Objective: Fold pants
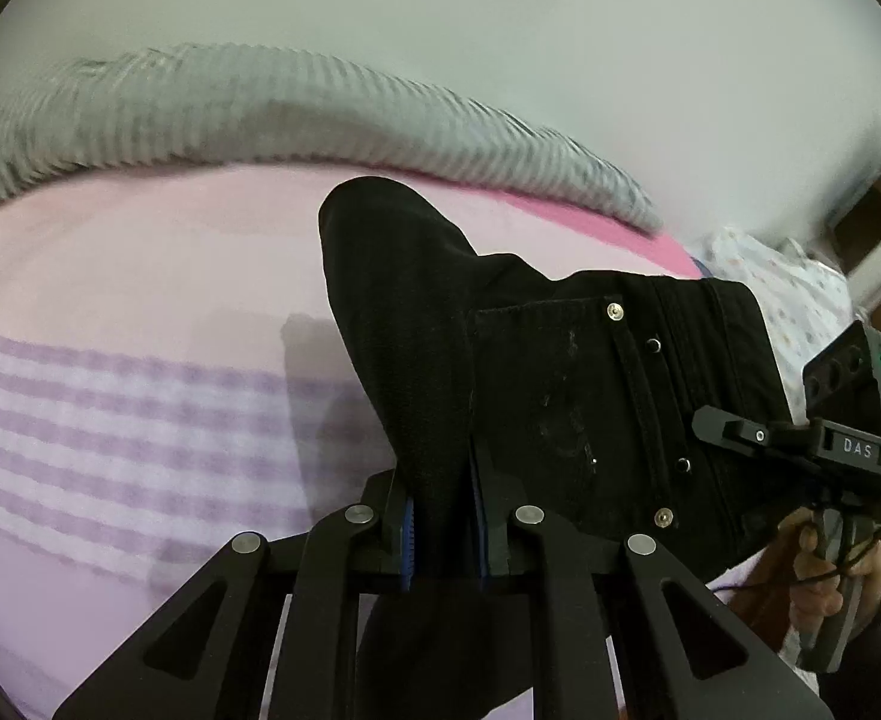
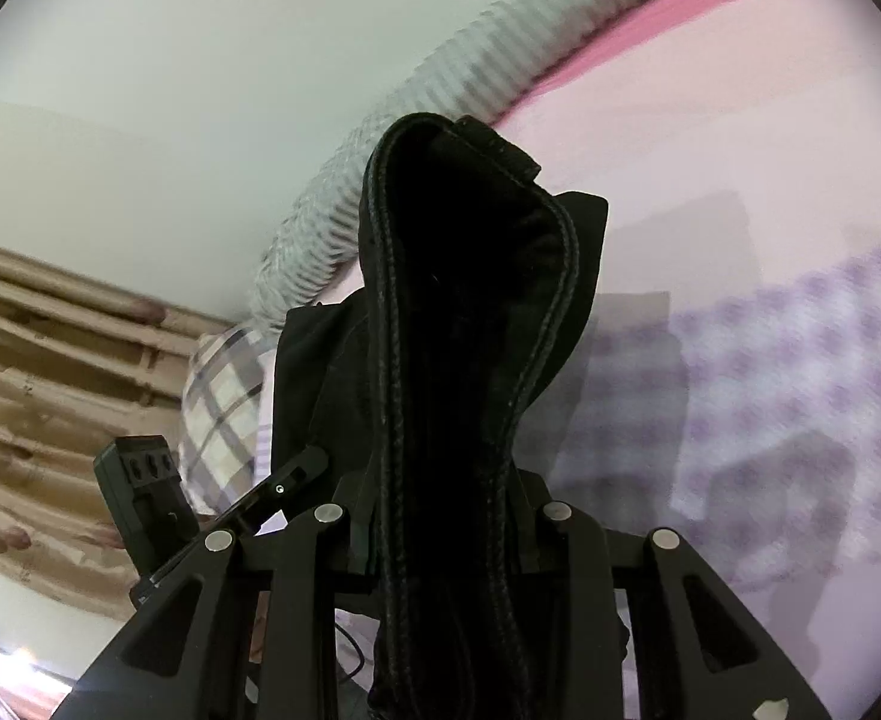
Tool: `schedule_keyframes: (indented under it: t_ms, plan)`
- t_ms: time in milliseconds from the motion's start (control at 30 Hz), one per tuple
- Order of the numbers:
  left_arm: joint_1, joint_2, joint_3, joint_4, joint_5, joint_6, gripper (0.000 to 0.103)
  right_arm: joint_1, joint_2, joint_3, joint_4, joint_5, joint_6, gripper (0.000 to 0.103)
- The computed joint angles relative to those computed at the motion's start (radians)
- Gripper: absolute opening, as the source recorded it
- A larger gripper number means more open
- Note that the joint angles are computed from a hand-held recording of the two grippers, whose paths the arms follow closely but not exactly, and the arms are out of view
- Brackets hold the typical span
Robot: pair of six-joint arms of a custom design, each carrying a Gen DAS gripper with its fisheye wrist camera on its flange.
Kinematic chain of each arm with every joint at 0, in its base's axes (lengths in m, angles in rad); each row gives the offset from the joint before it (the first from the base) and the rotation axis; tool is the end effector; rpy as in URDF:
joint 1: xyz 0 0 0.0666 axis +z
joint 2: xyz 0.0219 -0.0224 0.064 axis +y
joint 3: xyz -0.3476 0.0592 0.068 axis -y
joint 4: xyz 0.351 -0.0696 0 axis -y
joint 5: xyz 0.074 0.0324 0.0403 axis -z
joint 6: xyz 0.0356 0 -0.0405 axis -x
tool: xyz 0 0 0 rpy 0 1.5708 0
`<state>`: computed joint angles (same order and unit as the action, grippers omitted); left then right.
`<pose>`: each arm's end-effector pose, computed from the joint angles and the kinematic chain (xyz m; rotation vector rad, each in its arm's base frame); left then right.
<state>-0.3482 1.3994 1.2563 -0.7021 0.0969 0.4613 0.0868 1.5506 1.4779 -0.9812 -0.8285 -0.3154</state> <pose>0.4212 -0.1570 0.3526 -0.0942 2.4676 -0.4791 0.4772 0.0675 0.3687 -0.0036 2.5576 1.2287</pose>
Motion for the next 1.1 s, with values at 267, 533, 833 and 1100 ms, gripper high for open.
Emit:
schedule_keyframes:
  t_ms: [267,533,833,1100]
  plan:
    - [0.196,0.006,0.038,-0.033,-0.002,-0.101,0.015,0.168,0.198,0.217,0.077,0.004,-0.129,0.028]
    - [0.35,0.124,0.131,-0.03,0.032,-0.171,0.015,0.279,0.43,0.52,0.034,0.04,-0.2,0.028]
    - [0.399,0.234,0.161,-0.031,0.03,-0.175,0.02,0.325,0.581,0.718,-0.072,0.145,-0.182,0.028]
    - [0.374,0.216,0.099,-0.013,-0.072,-0.179,0.039,0.337,0.481,0.566,-0.063,0.305,-0.079,0.06]
